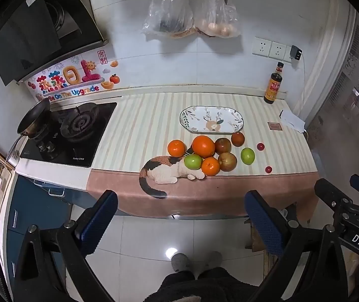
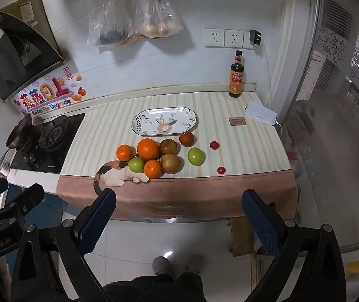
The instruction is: Organize fruits
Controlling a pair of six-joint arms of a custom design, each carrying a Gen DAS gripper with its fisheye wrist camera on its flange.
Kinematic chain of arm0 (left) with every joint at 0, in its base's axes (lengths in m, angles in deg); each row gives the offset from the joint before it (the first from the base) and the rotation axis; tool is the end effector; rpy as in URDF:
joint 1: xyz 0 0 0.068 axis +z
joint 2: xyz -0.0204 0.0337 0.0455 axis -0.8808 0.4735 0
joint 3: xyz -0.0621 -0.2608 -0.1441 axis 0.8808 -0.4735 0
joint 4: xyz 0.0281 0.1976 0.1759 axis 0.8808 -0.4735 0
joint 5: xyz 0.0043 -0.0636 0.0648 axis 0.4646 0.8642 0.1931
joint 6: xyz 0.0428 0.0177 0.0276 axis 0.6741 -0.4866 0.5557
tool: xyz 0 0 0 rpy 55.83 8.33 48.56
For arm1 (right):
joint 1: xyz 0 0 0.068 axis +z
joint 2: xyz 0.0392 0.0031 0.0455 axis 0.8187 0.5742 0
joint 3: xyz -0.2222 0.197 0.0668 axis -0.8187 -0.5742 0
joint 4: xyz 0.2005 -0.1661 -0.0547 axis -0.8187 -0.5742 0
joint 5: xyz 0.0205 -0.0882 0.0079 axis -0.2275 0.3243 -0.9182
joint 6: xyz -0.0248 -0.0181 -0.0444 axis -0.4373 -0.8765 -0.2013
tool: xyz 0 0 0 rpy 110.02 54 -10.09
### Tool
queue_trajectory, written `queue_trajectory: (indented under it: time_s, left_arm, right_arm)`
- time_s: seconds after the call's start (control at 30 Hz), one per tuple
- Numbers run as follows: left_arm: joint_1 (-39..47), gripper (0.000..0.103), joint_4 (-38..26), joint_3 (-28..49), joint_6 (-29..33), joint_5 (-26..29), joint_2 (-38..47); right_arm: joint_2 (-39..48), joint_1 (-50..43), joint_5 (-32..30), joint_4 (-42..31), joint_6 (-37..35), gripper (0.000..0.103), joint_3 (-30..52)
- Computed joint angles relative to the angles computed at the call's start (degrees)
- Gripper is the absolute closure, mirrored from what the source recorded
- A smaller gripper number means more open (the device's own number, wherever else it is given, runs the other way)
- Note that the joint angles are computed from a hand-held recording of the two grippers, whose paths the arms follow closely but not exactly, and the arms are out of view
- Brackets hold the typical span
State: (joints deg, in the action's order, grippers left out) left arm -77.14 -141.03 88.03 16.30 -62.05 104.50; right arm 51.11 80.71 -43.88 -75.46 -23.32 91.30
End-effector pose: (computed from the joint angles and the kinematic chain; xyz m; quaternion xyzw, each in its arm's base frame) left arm 0.2281 -0.0586 0.4249 0.0521 0.9544 -0.0029 0.2940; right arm 0.1610 0.0670 0.4081 0.0835 0.9509 0.0136 0.2978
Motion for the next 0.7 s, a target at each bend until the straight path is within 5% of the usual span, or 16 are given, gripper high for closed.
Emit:
queue_trajectory:
  time_s: [0.7]
  left_arm:
    - [-0.08, 0.000, 0.32, 0.22, 0.05, -0.23, 0.67]
  right_arm:
    - [-0.08, -0.13, 0.39, 0.11, -0.14, 0.001, 0.08]
